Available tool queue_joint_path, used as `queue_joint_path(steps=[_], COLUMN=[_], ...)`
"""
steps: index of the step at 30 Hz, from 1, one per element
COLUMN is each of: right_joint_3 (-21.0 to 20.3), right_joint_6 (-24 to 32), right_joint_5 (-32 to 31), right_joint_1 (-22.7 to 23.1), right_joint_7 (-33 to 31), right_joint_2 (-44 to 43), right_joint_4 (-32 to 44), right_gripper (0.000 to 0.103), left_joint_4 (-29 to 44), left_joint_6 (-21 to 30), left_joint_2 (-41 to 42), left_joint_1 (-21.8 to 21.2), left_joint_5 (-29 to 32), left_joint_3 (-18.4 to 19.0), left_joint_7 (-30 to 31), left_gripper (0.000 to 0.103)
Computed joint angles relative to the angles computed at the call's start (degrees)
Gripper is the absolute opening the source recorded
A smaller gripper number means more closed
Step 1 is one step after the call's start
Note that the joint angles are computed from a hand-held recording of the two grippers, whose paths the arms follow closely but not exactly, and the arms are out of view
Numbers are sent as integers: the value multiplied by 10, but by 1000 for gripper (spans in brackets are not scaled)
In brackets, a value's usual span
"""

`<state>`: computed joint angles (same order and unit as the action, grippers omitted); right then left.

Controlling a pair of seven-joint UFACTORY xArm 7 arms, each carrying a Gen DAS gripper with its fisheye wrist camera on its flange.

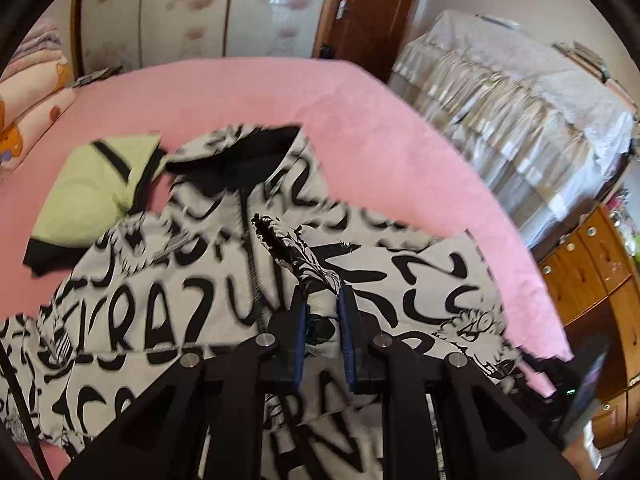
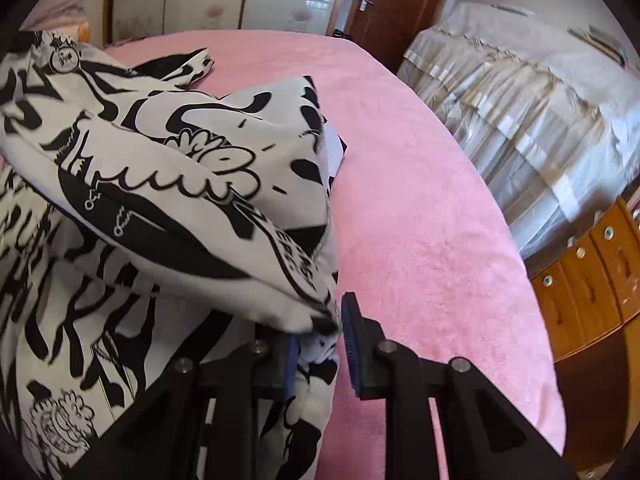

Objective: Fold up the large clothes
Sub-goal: 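Lower the sleeve onto the jacket front and open the right tool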

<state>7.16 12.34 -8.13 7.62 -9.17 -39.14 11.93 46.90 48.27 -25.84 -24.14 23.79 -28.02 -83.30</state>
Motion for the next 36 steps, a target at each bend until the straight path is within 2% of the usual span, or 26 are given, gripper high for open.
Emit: queue_joint_path(steps=[1, 3, 5, 6, 8, 9, 11, 14, 16, 19, 21, 23, 26, 28, 29, 30, 31, 32, 34, 35, 36], right_joint_3=[1, -10, -16, -22, -25, -28, -40, -104, -150, -180, -175, -174, -181, -182, -179, -174, -167, -161, -145, -137, -127], right_joint_6=[1, 8, 17, 23, 48, 61, 97, 175, 230, 261, 246, 219, 190, 182, 179, 181, 182, 187, 189, 193, 192], right_joint_5=[-2, -1, 4, 8, 19, 24, 39, 91, 134, 188, 215, 246, 301, 335, 348, 355, 357, 366, 369, 365, 342], right_joint_1=[0, 14, 27, 35, 56, 62, 81, 128, 152, 166, 159, 155, 154, 152, 148, 143, 135, 130, 120, 115, 111], right_joint_7=[-3, -15, -24, -31, -36, -40, -51, -104, -147, -177, -172, -168, -174, -179, -179, -176, -165, -165, -164, -166, -158], right_joint_2=[0, -15, -36, -46, -70, -75, -94, -127, -141, -121, -76, -11, 117, 203, 241, 275, 308, 333, 373, 386, 397], right_joint_4=[1, -8, -18, -22, -28, -26, -23, -4, 23, 70, 105, 145, 222, 274, 299, 322, 344, 360, 383, 389, 394], right_gripper=[29, 50, 59, 60, 60, 60, 60, 60, 60, 63, 72, 72, 72, 72, 72, 72, 72, 72, 58, 42, 20], left_joint_4=[-19, -58, -90, -107, -138, -155, -187, -226, -236, -237, -235, -240, -241, -232, -225, -217, -214, -215, -208, -203, -195], left_joint_6=[-1, -11, -24, -37, -60, -76, -108, -142, -145, -148, -161, -188, -229, -240, -234, -224, -220, -225, -214, -202, -187], left_joint_2=[-4, -11, -10, -10, -11, -14, -28, -68, -91, -94, -74, -53, -23, -8, -2, 2, 2, 3, -4, -9, -15], left_joint_1=[-6, -17, -27, -33, -47, -55, -68, -75, -66, -47, -35, -25, -5, 16, 28, 37, 40, 38, 49, 54, 61], left_joint_5=[-13, -38, -61, -74, -101, -119, -152, -182, -182, -177, -183, -193, -193, -174, -159, -144, -136, -135, -115, -101, -86], left_joint_3=[4, 13, 20, 26, 38, 48, 65, 76, 70, 70, 84, 97, 98, 82, 73, 65, 64, 70, 61, 55, 47], left_joint_7=[-3, -7, -8, -7, 2, 11, 26, 42, 46, 63, 81, 94, 102, 94, 88, 83, 82, 85, 76, 74, 70], left_gripper=[13, 13, 13, 14, 30, 42, 46, 53, 69, 74, 74, 74, 69, 51, 46, 32, 25, 25, 19, 16, 9])
